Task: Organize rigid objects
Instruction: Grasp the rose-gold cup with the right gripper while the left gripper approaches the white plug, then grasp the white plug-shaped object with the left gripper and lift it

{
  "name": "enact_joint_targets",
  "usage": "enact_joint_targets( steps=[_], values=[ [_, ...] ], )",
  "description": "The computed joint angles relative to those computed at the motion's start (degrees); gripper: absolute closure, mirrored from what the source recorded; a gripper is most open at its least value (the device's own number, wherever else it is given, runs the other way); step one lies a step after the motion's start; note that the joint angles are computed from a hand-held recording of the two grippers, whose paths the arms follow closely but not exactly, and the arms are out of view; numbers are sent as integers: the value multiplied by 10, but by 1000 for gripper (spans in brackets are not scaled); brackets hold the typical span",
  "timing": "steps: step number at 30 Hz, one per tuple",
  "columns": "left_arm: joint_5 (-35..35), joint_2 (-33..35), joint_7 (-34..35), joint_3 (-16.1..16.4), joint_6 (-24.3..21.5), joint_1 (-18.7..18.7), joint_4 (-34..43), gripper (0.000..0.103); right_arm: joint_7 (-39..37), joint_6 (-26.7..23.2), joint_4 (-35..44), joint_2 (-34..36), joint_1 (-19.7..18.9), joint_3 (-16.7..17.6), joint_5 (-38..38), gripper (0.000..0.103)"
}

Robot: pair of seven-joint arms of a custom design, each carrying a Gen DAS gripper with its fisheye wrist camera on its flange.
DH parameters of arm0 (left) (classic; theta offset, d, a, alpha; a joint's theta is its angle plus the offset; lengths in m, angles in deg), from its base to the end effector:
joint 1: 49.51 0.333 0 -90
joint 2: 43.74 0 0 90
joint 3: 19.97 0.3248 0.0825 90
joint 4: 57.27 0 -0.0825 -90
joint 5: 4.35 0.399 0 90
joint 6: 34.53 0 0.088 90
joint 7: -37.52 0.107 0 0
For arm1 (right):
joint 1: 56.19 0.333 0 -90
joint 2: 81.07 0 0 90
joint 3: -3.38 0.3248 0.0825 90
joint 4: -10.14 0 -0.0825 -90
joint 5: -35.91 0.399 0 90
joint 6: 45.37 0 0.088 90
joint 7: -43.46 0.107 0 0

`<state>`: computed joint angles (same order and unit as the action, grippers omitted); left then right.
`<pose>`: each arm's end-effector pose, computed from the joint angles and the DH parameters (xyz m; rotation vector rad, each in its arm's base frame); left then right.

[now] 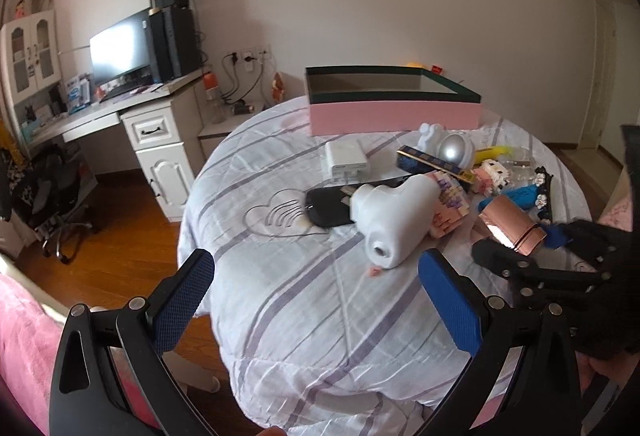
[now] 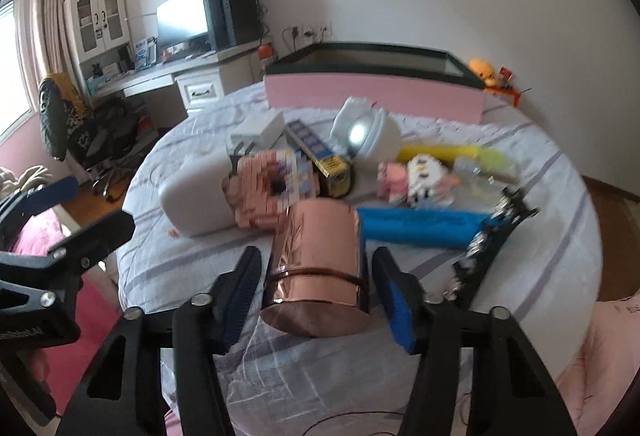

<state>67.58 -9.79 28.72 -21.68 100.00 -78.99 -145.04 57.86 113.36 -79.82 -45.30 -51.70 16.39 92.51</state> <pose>0.6485 -0.3718 0.3404 -1.8340 1.2921 -0.6143 0.7331 0.1608 0.3292 -2.0894 0.9736 -0.3398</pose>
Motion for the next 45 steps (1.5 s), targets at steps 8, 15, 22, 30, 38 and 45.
enact_joint_targets(
  steps=[8,15,22,30,38,45],
  values=[
    [-28,70,47,11,42,5,94,0,-60,2,-3,-10,-28,12,51,55],
    [-102,131,111,25,68,9,167,0,-45,-10,25,7,-29,-3,45,55],
    [-145,143,139,38,95,8,169,0,-51,-29,40,19,-37,5,49,55],
    [-67,105,5,85,135,-23,110,1,-56,-29,39,19,-37,5,53,55],
    [-43,110,5,56,97,-11,125,36,-56,-22,39,20,-34,3,46,55],
    [-41,106,21,60,106,-15,125,41,-61,-16,35,17,-34,5,45,55]
  ],
)
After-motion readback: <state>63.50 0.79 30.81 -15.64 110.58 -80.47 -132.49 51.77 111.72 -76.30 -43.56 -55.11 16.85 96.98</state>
